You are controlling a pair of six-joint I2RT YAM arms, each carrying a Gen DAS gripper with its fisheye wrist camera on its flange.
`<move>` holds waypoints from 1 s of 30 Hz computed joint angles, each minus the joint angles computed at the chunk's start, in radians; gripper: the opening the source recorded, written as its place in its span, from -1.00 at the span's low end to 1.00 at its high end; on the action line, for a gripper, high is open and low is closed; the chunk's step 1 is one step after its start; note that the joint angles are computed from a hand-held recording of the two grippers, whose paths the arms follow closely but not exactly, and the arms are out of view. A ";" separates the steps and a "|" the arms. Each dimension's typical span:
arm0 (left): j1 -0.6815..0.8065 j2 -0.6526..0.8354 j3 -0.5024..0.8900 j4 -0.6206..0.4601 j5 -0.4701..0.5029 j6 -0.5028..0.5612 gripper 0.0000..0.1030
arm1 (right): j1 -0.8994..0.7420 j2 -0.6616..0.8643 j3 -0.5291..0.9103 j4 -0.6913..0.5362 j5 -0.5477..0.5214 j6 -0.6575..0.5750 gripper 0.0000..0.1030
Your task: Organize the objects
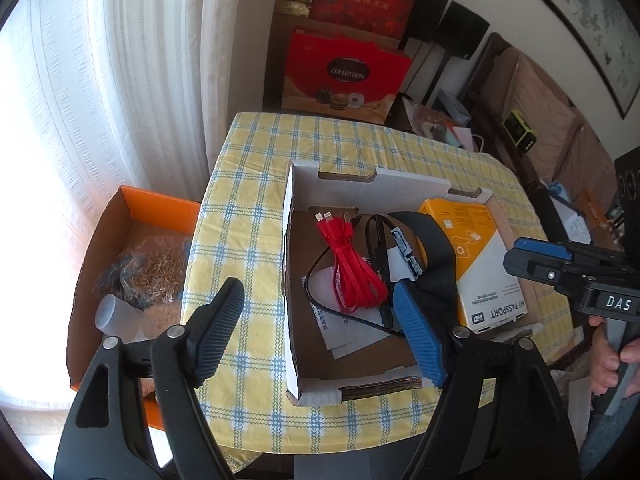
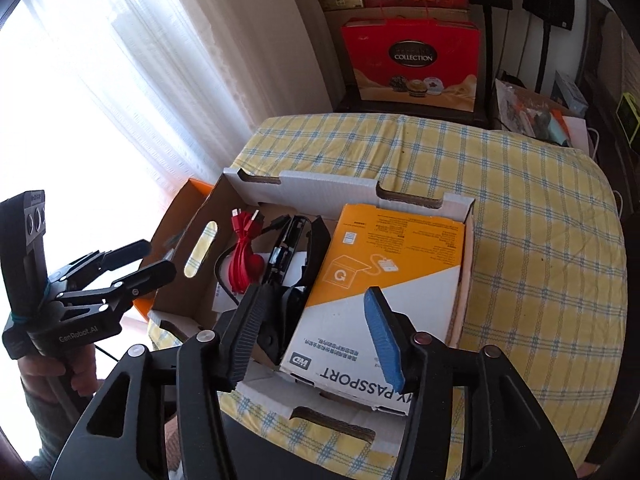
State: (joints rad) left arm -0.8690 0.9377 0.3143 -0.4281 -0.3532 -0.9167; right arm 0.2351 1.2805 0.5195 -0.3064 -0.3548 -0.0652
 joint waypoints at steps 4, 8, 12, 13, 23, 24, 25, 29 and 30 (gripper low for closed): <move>-0.051 0.012 0.020 -0.030 -0.038 -0.049 0.80 | -0.046 -0.093 -0.051 -0.009 0.039 -0.030 0.38; -0.141 0.048 0.057 -0.065 -0.099 -0.115 0.91 | -0.123 -0.187 -0.099 -0.017 0.058 -0.059 0.57; -0.246 0.098 0.104 -0.103 -0.164 -0.201 0.99 | -0.221 -0.274 -0.131 -0.049 0.044 -0.096 0.68; -0.270 0.111 0.116 -0.112 -0.176 -0.224 1.00 | -0.235 -0.296 -0.138 -0.059 0.053 -0.101 0.72; -0.442 0.248 0.186 -0.140 -0.256 -0.413 1.00 | -0.426 -0.532 -0.239 -0.189 0.026 -0.207 0.99; -0.454 0.265 0.196 -0.146 -0.264 -0.422 1.00 | -0.446 -0.557 -0.249 -0.205 0.023 -0.218 0.99; -0.472 0.285 0.211 -0.158 -0.274 -0.439 1.00 | -0.465 -0.588 -0.261 -0.222 0.019 -0.229 0.99; -0.552 0.390 0.296 -0.245 -0.330 -0.540 1.00 | -0.551 -0.711 -0.291 -0.308 -0.010 -0.287 0.99; -0.571 0.422 0.322 -0.277 -0.342 -0.571 1.00 | -0.575 -0.736 -0.294 -0.330 -0.020 -0.299 0.99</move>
State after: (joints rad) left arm -1.4402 1.3593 0.6366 -0.7047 -0.6956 -1.4876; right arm -0.3397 0.5441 0.2252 -0.6364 -0.3746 -0.3641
